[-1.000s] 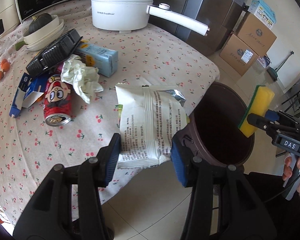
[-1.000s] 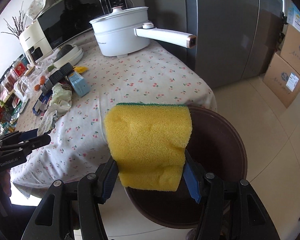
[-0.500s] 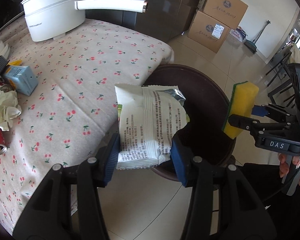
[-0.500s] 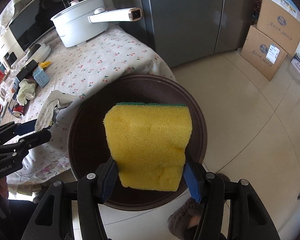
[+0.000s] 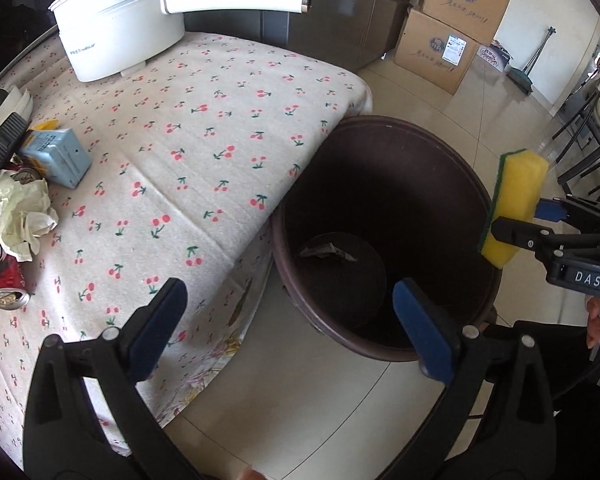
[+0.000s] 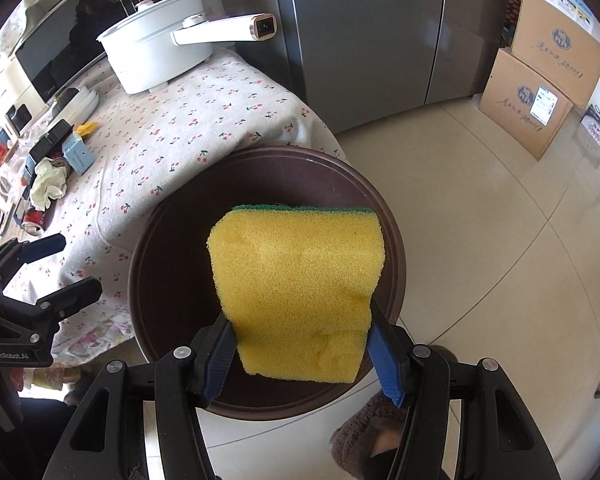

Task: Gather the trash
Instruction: 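Carry sponge and wrapper over the brown bin and open both tools to drop them, then move the left tool back over the table toward the red cartoon can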

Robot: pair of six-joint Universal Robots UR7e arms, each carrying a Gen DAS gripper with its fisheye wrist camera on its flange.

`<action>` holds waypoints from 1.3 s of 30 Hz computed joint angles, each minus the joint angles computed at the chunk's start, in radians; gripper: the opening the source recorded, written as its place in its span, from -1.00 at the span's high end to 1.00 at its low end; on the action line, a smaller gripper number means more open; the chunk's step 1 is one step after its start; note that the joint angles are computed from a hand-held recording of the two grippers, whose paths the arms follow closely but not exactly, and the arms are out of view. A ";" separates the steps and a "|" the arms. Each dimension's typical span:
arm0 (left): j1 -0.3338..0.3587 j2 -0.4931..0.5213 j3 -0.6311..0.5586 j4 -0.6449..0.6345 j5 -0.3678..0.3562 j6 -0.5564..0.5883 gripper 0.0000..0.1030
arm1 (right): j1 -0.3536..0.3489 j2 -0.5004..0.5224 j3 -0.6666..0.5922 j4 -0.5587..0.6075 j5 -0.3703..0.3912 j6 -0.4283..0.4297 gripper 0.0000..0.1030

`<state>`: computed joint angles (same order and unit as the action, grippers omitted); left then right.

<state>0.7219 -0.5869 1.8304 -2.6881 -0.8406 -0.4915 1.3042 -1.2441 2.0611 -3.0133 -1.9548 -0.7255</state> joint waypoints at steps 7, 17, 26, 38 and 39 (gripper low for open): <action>0.004 -0.034 0.034 0.018 0.023 -0.039 -0.99 | 0.014 0.028 0.006 -0.079 -0.031 -0.020 -1.00; 0.000 -0.091 0.090 0.022 0.049 -0.078 -0.99 | 0.038 0.040 0.011 -0.096 -0.034 -0.041 -1.00; 0.001 -0.173 0.162 0.032 0.085 -0.144 -0.99 | 0.085 0.056 0.018 -0.124 -0.028 -0.042 -1.00; 0.018 -0.332 0.286 0.048 0.142 -0.250 -0.99 | 0.171 0.113 0.002 -0.134 -0.034 -0.043 -1.00; 0.020 -0.351 0.300 0.049 0.151 -0.263 -0.99 | 0.179 0.118 -0.001 -0.132 -0.034 -0.043 -1.00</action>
<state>0.7416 -0.9378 2.1302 -2.6396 -0.6899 -0.7546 1.4829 -1.1258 2.0602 -3.1450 -1.9887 -0.7685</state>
